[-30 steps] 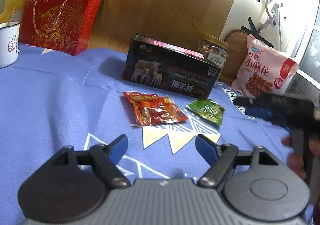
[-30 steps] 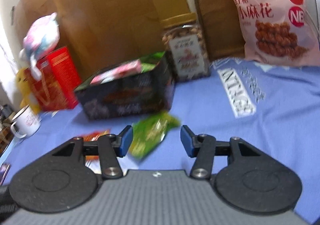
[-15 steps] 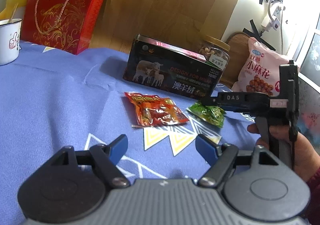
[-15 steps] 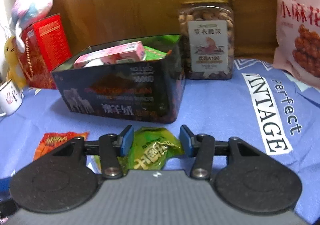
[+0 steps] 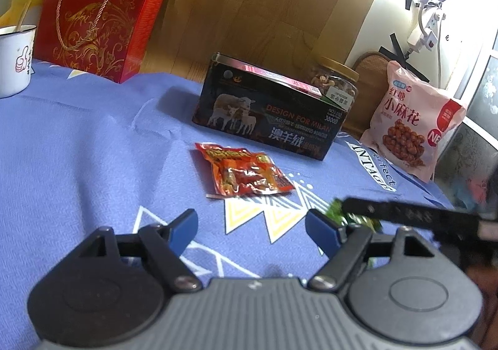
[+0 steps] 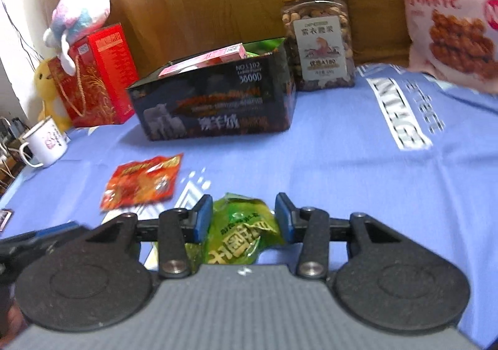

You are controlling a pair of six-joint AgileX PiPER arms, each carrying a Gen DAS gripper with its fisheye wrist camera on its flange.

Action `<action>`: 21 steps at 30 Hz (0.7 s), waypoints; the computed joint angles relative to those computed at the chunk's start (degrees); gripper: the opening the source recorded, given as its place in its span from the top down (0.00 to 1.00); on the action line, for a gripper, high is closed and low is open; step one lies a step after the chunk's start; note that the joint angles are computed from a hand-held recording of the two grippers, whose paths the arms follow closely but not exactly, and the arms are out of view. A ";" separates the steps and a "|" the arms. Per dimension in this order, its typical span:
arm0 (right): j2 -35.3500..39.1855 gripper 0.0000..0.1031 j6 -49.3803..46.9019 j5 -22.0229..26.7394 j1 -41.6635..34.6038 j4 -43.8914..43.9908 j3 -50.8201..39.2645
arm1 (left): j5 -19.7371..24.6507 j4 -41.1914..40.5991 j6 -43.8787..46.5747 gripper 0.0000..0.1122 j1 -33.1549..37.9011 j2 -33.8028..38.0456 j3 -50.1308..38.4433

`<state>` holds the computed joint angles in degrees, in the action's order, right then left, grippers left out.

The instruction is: Organize snacks

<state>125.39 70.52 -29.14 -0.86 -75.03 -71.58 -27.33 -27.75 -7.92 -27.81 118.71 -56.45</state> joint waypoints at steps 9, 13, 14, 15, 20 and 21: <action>-6.54 0.57 -5.13 -7.60 -3.35 9.94 14.96 | 0.18 -1.25 1.16 0.29 -0.17 -0.10 -0.05; -7.52 0.58 1.49 -12.33 -5.23 3.35 17.32 | -0.24 -1.50 0.62 0.28 -0.22 -0.30 0.41; -7.86 0.58 1.82 -13.27 -5.58 2.41 18.06 | -0.51 -1.10 -0.13 0.28 -0.14 -0.40 0.71; -7.92 0.58 2.19 -14.38 -5.96 0.91 18.40 | -0.74 -0.20 -1.35 0.28 0.07 -0.52 1.05; -8.95 0.58 0.93 -16.73 -7.98 -1.27 20.46 | -1.59 5.85 -8.55 0.28 1.54 -0.81 2.39; -8.77 0.57 1.98 -17.11 -8.72 -1.55 20.21 | -1.72 6.36 -9.11 0.28 1.64 -0.81 2.48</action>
<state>116.62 72.51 -46.25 -9.58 -76.59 -51.36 -29.05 -21.40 -17.03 -26.17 117.90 -53.97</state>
